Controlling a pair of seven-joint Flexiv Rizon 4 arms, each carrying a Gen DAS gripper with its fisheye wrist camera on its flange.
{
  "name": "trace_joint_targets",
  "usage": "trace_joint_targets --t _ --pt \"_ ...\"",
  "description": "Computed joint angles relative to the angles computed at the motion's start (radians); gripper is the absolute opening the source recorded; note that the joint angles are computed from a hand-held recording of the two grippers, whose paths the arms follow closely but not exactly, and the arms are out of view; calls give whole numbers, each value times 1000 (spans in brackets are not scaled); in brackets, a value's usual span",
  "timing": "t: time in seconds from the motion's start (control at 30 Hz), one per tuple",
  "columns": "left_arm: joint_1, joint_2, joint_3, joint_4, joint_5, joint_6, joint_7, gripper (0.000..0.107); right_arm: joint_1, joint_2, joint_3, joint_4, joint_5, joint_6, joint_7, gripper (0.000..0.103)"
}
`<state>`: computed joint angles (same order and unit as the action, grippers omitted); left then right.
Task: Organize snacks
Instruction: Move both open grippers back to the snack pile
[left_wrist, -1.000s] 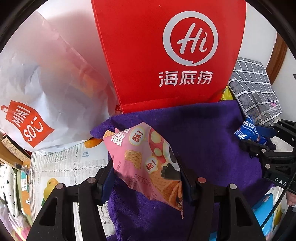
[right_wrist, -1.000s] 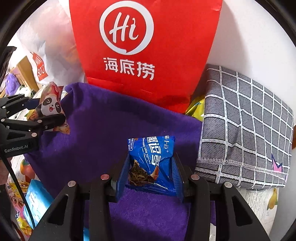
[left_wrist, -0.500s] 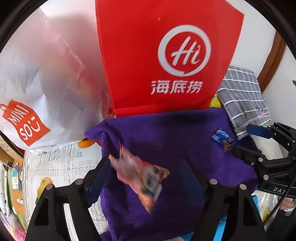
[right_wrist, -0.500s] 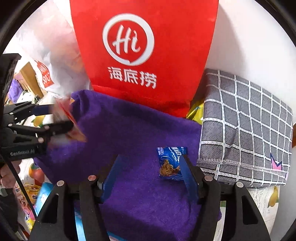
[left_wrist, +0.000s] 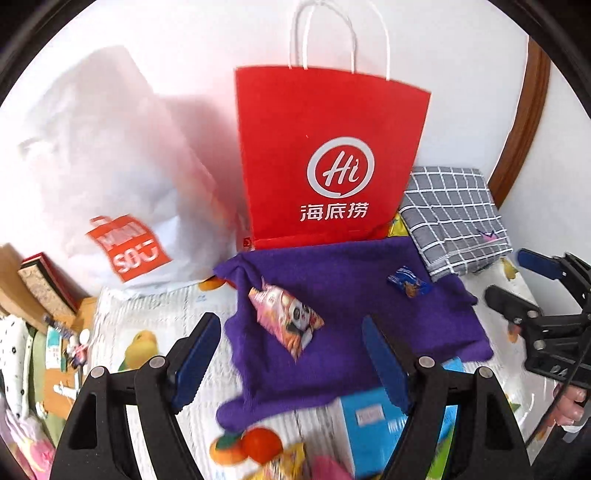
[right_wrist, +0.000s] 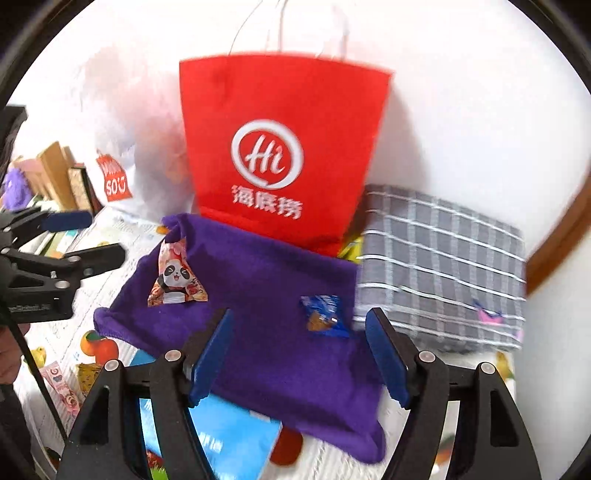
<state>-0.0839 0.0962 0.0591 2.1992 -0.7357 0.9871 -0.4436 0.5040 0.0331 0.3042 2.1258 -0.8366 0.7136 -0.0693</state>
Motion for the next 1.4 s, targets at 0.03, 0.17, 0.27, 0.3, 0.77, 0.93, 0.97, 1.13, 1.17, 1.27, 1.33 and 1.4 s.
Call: trace_joint_targets --t 0.03,0.17,0.27,0.3,0.77,0.93,0.97,1.13,1.17,1.27,1.33,1.4 --pt "2 25 13 14 -15 -11 16 78 4 30 13 15 -6 -13 45 86" --pt "12 112 57 62 -26 -61 31 77 7 113 59 65 -52 -44 166 88" --pt "21 174 89 94 -26 -107 40 77 25 144 99 69 -32 -115 184 88" --pt "23 200 102 107 -29 -120 48 77 35 150 115 65 -23 -152 194 88" --pt "97 414 202 239 97 -241 41 78 162 214 231 152 44 -221 366 88" --pt "121 413 221 300 95 -219 70 77 195 169 224 208 39 -127 429 87" --pt "124 407 224 309 89 -215 77 77 199 157 219 215 35 -113 444 85" --pt "149 361 231 347 37 -165 121 78 194 97 171 264 -106 38 562 75" --pt "155 355 225 355 33 -145 122 78 188 86 157 268 -143 69 579 75" --pt "159 332 221 375 2 -83 154 78 177 37 122 257 -244 118 625 75" --pt "164 317 227 378 -16 -73 173 78 175 11 104 245 -290 122 644 75" --pt "168 304 238 381 -46 -79 200 78 176 -16 88 234 -328 113 673 75"
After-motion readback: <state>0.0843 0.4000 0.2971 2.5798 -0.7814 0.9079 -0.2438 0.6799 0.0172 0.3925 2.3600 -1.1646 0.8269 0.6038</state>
